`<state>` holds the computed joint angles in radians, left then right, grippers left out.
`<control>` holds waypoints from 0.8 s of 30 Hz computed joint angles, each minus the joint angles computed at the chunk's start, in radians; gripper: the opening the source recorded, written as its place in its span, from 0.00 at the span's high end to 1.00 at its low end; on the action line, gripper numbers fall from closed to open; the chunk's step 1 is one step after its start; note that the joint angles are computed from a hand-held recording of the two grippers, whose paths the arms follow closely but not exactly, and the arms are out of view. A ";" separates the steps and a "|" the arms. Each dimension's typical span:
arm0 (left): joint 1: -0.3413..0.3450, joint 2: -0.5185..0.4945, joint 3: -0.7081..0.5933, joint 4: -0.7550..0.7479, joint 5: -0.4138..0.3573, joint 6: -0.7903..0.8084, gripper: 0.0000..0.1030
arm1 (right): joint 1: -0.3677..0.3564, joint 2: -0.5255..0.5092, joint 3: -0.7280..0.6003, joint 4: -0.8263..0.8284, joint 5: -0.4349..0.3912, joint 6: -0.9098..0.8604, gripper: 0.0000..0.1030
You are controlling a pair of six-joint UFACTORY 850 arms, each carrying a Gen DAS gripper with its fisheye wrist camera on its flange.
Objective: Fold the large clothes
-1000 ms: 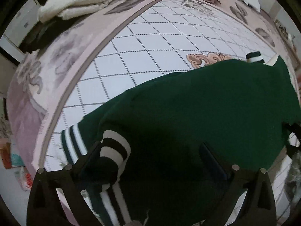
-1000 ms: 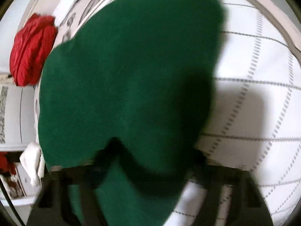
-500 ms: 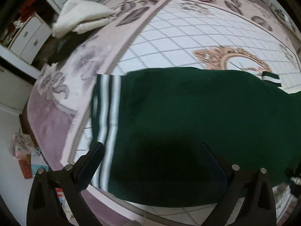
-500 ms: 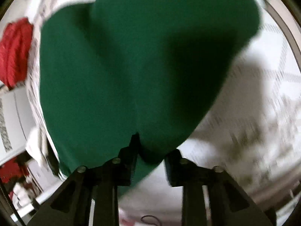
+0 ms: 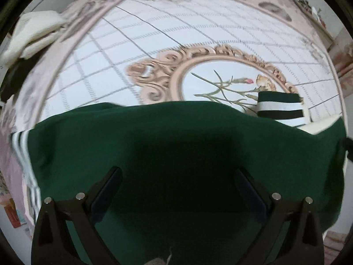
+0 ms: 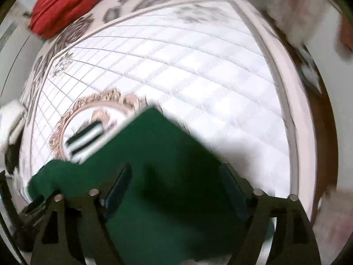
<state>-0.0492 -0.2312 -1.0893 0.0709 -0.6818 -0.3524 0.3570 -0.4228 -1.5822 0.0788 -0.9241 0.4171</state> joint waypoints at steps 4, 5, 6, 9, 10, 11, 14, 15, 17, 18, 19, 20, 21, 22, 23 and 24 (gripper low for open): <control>0.004 -0.045 -0.021 -0.035 -0.002 0.018 0.00 | -0.076 -0.099 -0.044 0.195 -0.103 -0.178 0.30; 0.008 -0.044 -0.018 -0.048 0.001 0.025 0.00 | -0.081 -0.099 -0.039 0.224 -0.089 -0.200 0.69; 0.012 -0.041 -0.014 -0.062 0.007 0.032 0.00 | -0.080 -0.096 -0.038 0.231 -0.085 -0.205 0.92; 0.021 -0.043 -0.015 -0.086 -0.005 0.040 0.00 | -0.062 -0.043 -0.011 0.173 -0.032 -0.199 0.94; 0.024 -0.044 -0.020 -0.089 -0.016 0.039 0.00 | -0.065 0.004 0.026 0.168 -0.008 -0.194 0.94; 0.025 -0.041 -0.027 -0.084 -0.026 0.034 0.00 | -0.069 0.037 0.038 0.181 0.024 -0.180 0.94; 0.025 -0.026 -0.033 -0.036 -0.024 -0.002 0.00 | -0.080 0.114 0.068 0.237 0.086 -0.174 0.95; 0.026 -0.026 -0.037 -0.018 -0.023 -0.018 0.00 | -0.081 0.130 0.067 0.245 0.112 -0.168 0.95; 0.028 -0.038 -0.045 0.018 -0.024 -0.048 0.00 | -0.073 0.128 0.051 0.238 0.150 -0.153 0.95; 0.031 -0.053 -0.051 0.023 -0.027 -0.053 0.00 | -0.071 0.104 0.032 0.235 0.165 -0.148 0.95; 0.035 -0.070 -0.055 0.028 -0.028 -0.059 0.00 | -0.077 0.080 0.021 0.243 0.180 -0.125 0.95; 0.036 -0.083 -0.058 0.031 -0.025 -0.063 0.00 | -0.085 0.047 0.006 0.261 0.187 -0.110 0.95; 0.041 -0.102 -0.066 0.025 -0.031 -0.058 0.00 | -0.093 -0.011 -0.030 0.259 0.159 -0.120 0.94; 0.045 -0.107 -0.068 0.012 -0.033 -0.053 0.00 | -0.100 -0.075 -0.081 0.243 0.090 -0.128 0.94; 0.047 -0.108 -0.075 0.007 -0.039 -0.059 0.00 | -0.106 -0.149 -0.150 0.242 -0.009 -0.120 0.93; 0.041 -0.105 -0.081 0.024 -0.049 -0.071 0.00 | -0.119 -0.190 -0.183 0.280 -0.071 -0.101 0.93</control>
